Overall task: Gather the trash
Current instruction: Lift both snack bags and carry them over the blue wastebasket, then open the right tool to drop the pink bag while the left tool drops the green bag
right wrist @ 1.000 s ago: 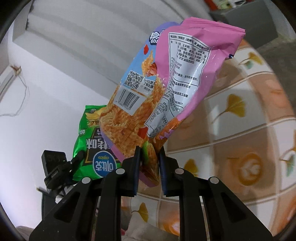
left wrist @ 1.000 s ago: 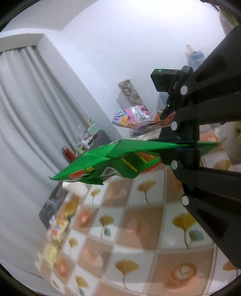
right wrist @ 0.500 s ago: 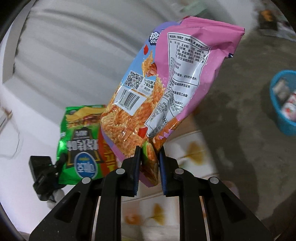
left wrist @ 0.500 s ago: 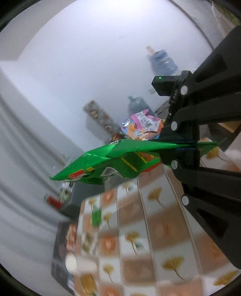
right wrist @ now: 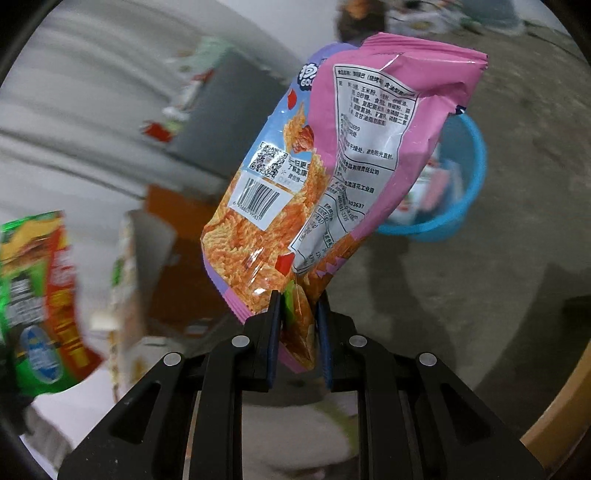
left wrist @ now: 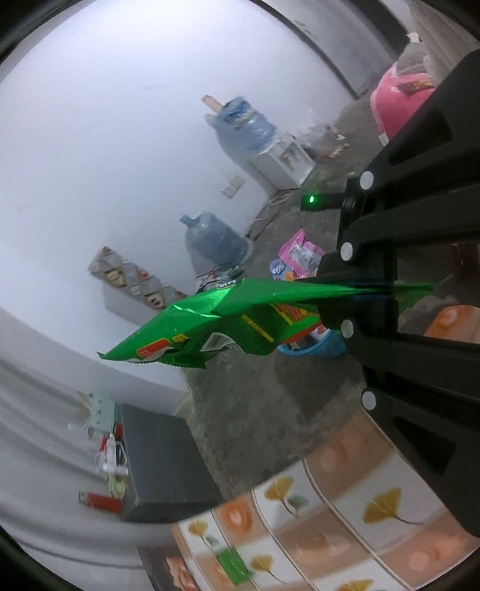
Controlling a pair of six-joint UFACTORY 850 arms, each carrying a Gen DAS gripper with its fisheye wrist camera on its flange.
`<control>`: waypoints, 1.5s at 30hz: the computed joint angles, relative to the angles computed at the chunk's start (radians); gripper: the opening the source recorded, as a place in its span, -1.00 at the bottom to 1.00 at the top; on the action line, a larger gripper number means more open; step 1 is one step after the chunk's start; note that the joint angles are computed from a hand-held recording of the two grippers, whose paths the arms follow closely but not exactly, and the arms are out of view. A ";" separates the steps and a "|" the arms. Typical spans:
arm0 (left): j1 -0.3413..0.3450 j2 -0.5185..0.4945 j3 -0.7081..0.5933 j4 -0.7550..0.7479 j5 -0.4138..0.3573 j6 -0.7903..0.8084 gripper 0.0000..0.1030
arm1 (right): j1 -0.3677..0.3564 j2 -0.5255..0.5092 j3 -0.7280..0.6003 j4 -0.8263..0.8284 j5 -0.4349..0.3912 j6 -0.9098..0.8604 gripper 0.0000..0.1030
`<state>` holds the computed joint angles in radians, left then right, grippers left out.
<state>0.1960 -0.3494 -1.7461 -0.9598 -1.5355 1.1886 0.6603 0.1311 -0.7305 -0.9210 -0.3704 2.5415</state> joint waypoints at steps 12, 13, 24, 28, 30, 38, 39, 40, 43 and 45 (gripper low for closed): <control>-0.203 -0.018 0.021 0.140 0.184 0.023 -0.96 | -0.182 -0.229 -0.066 0.406 0.088 -0.433 -0.39; -0.216 -0.019 0.026 0.151 0.197 0.028 -0.96 | -0.176 -0.248 -0.081 0.429 0.076 -0.451 -0.22; -0.413 0.050 0.190 0.291 0.457 0.196 -0.95 | -0.043 -0.101 0.007 0.033 -0.143 0.071 0.15; -0.526 0.064 0.276 0.396 0.569 0.272 -0.95 | 0.001 -0.062 0.043 -0.015 -0.179 0.210 0.15; -0.589 0.071 0.336 0.462 0.676 0.291 -0.95 | 0.031 -0.036 0.082 -0.050 -0.165 0.313 0.15; -0.703 -0.146 0.275 0.693 0.796 -0.103 -0.52 | 0.108 -0.025 0.123 -0.069 -0.087 0.525 0.15; -0.688 -0.160 0.251 0.661 0.765 -0.125 -0.41 | 0.119 -0.025 0.118 -0.057 -0.087 0.512 0.15; -0.672 -0.172 0.224 0.623 0.728 -0.141 -0.35 | 0.123 -0.027 0.114 -0.046 -0.088 0.496 0.15; -0.624 -0.176 0.149 0.510 0.645 -0.154 -0.29 | 0.134 -0.025 0.099 -0.012 -0.096 0.448 0.15; -0.594 -0.164 0.106 0.463 0.599 -0.151 -0.29 | 0.131 -0.019 0.089 -0.014 -0.111 0.441 0.15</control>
<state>-0.3982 -0.5139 -1.6397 -0.4971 -0.9361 1.0375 0.7914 0.1119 -0.6415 -0.9350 -0.4817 2.9822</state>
